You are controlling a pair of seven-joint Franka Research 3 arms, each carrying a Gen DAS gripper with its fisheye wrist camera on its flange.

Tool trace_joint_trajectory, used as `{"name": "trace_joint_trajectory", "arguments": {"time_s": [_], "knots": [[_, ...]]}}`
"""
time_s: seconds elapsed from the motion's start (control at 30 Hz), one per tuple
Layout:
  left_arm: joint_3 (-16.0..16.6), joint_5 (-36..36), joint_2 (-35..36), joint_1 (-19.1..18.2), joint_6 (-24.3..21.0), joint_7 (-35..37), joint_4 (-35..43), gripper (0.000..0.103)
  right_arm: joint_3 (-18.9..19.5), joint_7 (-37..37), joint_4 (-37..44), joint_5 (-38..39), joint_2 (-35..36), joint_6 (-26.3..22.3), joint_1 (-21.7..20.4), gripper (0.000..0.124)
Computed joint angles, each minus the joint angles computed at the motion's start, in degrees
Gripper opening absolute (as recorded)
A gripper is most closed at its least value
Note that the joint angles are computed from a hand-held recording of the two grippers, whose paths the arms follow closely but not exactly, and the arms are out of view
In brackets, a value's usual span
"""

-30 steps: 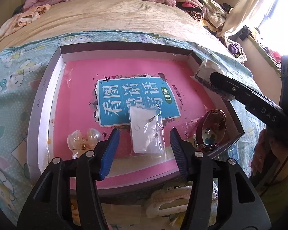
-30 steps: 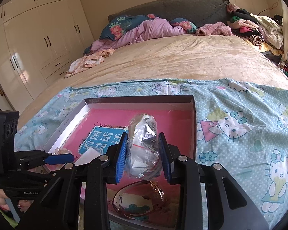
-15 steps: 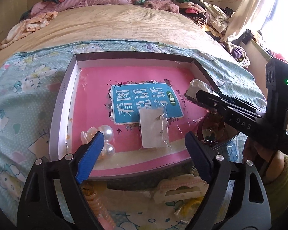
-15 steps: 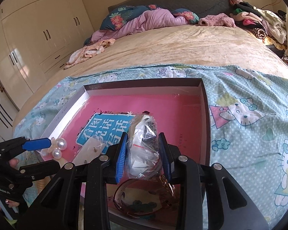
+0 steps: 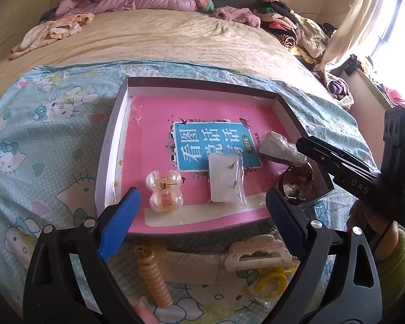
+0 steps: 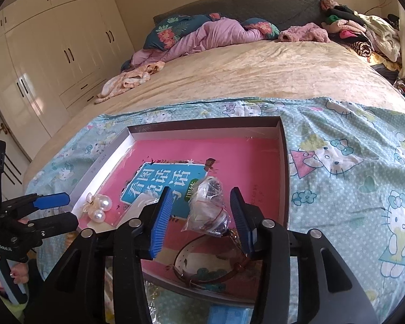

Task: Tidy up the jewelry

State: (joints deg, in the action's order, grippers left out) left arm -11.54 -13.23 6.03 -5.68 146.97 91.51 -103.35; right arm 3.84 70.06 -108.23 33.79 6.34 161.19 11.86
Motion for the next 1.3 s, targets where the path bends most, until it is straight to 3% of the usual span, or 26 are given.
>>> {"name": "trace_joint_trajectory", "arguments": {"time_s": [0.07, 0.27, 0.77, 1.3], "knots": [[0.10, -0.29, -0.61, 0.13, 0.37, -0.16, -0.58, 0.088, 0.15, -0.43, -1.43, 0.72, -1.46, 1.22, 0.13, 0.059], [0.64, -1.73, -2.82, 0.27, 1.67, 0.07, -2.66, 0.091, -0.17, -1.93, -4.64, 2.25, -5.18, 3.11, 0.85, 0.070], [2.68, -3.03, -8.41, -0.84, 5.17, 0.04, -7.80, 0.091, -1.39, -1.83, -10.40, 2.49, -12.51, 6.45, 3.43, 0.077], [5.11, -5.15, -13.23, -2.29, 6.45, 1.50, -11.99, 0.091, -2.34, -1.36, -15.01, 2.71, -18.45, 7.23, 6.66, 0.077]]}}
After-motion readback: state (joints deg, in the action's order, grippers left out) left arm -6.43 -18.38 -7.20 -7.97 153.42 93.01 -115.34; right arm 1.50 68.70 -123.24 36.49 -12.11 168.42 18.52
